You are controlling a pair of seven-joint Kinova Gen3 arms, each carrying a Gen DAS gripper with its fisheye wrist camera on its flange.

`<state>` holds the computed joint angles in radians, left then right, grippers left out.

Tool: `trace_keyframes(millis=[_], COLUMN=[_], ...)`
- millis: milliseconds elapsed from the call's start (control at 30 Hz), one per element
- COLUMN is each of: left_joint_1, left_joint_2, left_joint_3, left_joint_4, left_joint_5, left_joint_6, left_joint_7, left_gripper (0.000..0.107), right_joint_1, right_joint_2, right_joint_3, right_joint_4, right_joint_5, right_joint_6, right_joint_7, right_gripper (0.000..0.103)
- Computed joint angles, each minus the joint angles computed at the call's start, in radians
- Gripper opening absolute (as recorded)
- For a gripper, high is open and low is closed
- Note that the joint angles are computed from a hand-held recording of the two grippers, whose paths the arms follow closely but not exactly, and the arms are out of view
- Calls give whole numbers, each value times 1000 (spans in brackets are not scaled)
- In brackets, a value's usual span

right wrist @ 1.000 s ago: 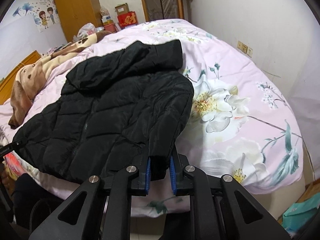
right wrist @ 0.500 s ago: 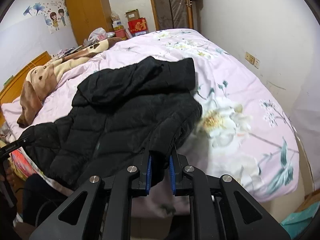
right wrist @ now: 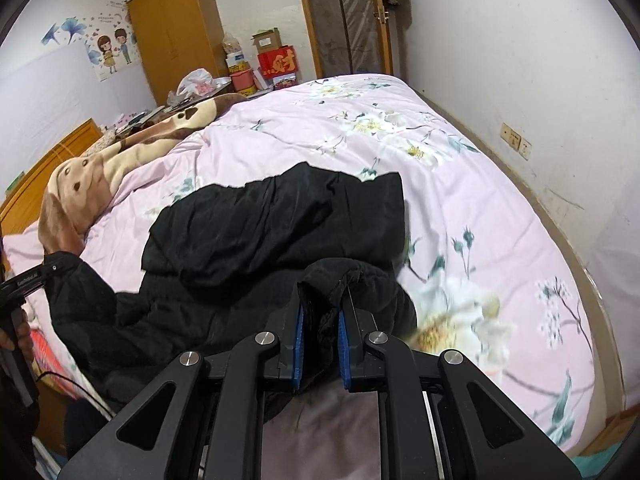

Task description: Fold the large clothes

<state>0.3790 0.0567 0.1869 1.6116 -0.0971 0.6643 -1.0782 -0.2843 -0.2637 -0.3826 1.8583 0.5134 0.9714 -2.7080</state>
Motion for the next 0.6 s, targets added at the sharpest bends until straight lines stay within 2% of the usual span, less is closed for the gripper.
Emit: trace_keyframes(millis=[267, 600], left_joint_1=[4, 8], left_joint_2=[159, 393], left_joint_3=[-28, -73], left_joint_4=[-223, -574], left_joint_5=[24, 60], left_joint_6=[90, 282], left_joint_7=[-22, -53], left_gripper=[25, 27], right_joint_1=[5, 27], right_joint_2=[103, 280], right_joint_3=[112, 261], right_joint_4=[-116, -325], right_joint_5=[-38, -165], right_joint_6=[-4, 23], right_joint_7=[126, 344], right_gripper=[14, 14])
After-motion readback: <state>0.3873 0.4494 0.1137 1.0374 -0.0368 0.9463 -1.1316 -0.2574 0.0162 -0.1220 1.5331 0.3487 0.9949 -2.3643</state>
